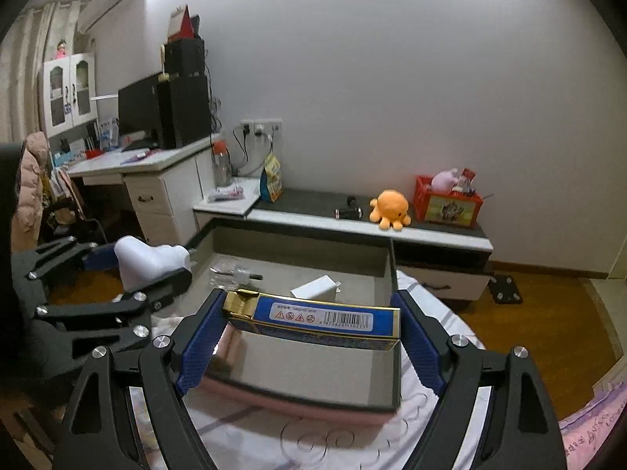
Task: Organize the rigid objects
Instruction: 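Carry both held objects into the pink tray and open both tools, then withdraw both tools from the tray back toward the bed items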
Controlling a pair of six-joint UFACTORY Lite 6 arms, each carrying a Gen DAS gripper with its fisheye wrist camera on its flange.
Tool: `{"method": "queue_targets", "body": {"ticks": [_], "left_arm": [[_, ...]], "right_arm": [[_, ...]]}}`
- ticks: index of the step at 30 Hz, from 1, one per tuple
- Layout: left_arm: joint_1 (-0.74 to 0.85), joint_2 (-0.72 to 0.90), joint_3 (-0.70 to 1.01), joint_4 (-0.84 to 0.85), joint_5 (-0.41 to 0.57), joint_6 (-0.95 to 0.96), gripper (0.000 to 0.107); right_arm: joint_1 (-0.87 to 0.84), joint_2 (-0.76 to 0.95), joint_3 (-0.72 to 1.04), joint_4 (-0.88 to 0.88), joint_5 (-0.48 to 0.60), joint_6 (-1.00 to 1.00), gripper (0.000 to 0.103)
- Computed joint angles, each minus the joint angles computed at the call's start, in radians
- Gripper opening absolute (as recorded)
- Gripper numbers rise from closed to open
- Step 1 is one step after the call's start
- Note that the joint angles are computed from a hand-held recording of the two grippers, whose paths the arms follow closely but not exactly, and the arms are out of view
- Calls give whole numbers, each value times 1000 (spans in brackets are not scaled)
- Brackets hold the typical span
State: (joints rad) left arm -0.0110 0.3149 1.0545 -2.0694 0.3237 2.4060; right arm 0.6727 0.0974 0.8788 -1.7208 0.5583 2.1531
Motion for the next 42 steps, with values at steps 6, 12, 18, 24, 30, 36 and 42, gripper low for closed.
{"method": "queue_targets", "body": {"ticks": [6, 12, 18, 24, 30, 36, 42], "left_arm": [[-13, 222, 174, 110, -55, -112, 50], [-22, 316, 285, 258, -66, -278, 47], [-20, 260, 205, 48, -36, -84, 86], [25, 133, 75, -70, 12, 42, 94], [116, -185, -230, -140, 141, 135, 103], [278, -582, -542, 8, 275, 27, 103], [517, -1027, -803, 308, 406, -214, 103]], "right_arm": [[-129, 222, 110, -95, -150, 56, 85], [-178, 344, 178, -81, -191, 29, 85], [-191, 340, 160, -142, -194, 82, 86], [-150, 258, 95, -99, -109, 77, 98], [-33, 35, -61, -54, 17, 106, 103], [272, -245, -224, 133, 301, 58, 103], [638, -333, -259, 287, 635, 52, 103]]}}
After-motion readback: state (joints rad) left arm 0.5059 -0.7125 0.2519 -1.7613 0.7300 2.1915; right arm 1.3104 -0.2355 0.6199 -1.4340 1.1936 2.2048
